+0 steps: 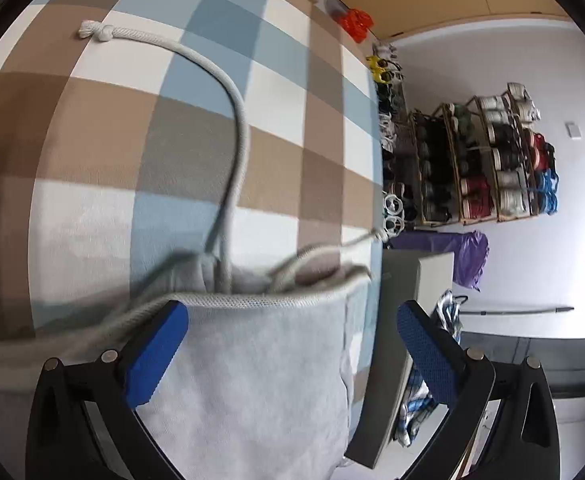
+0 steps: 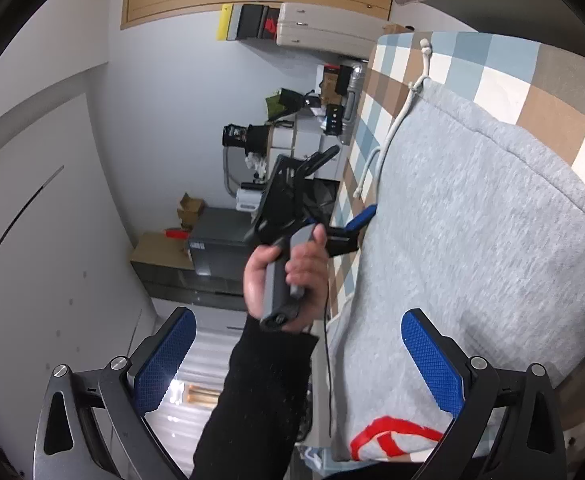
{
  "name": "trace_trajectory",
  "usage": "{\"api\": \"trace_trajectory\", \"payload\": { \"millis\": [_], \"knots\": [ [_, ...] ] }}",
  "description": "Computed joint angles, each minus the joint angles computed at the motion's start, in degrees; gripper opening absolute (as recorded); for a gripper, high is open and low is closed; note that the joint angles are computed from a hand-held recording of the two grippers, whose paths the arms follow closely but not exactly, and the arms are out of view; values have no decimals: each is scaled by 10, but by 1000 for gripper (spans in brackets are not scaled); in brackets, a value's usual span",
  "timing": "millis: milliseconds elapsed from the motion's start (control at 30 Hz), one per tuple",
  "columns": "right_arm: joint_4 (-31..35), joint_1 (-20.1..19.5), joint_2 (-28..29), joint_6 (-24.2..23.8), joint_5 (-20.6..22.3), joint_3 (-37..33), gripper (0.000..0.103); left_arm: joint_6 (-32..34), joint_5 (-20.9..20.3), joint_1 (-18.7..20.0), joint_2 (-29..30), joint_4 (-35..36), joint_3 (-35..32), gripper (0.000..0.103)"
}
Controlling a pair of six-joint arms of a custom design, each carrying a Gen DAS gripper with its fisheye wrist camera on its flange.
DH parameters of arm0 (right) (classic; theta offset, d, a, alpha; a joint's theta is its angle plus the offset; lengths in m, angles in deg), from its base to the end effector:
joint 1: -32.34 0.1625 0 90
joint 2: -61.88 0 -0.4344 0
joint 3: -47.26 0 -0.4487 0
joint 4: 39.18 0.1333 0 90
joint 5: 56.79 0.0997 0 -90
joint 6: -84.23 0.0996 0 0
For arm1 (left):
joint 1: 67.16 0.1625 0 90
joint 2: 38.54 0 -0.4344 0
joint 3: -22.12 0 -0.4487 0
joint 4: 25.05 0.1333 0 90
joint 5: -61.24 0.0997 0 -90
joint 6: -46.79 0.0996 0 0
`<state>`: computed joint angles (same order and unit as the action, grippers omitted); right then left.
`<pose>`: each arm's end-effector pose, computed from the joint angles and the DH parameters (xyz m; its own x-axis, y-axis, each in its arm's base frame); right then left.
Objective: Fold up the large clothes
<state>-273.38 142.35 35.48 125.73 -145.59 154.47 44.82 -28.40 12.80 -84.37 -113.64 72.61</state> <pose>0.3306 -0.5122 -0.0428 -0.8003 0.0095 -0.5995 0.5034 0.5536 -0.6634 -0.0143 -0.8490 0.3280 -0.9899 0.1412 -0.0099 0.1394 0.9846 0.1055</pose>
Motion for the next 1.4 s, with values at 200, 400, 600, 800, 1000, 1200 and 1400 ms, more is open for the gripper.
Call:
{"api": "trace_trajectory", "payload": {
  "millis": [200, 400, 600, 800, 1000, 1200, 1400],
  "knots": [
    [21, 4, -4, -17, -10, -3, 103, -1, 9, -1, 22, -21, -10, 101],
    [60, 7, -14, -38, -25, -4, 103, 76, 45, -18, -27, -67, 32, 101],
    [70, 43, -26, -136, -84, -1, 103, 167, 35, -30, -159, -65, 143, 101],
    [89, 58, -20, -98, -131, 19, 103, 184, 62, -4, -288, -46, 251, 101],
    [164, 79, -17, -22, -240, 35, 103, 229, 88, 38, -376, -125, 364, 101],
    [295, 64, -38, -1, -255, 15, 103, 220, 74, 62, -382, -164, 387, 101],
    [374, 36, -46, 6, -245, -16, 103, 252, 76, 70, -382, -217, 408, 101]
  ]
}}
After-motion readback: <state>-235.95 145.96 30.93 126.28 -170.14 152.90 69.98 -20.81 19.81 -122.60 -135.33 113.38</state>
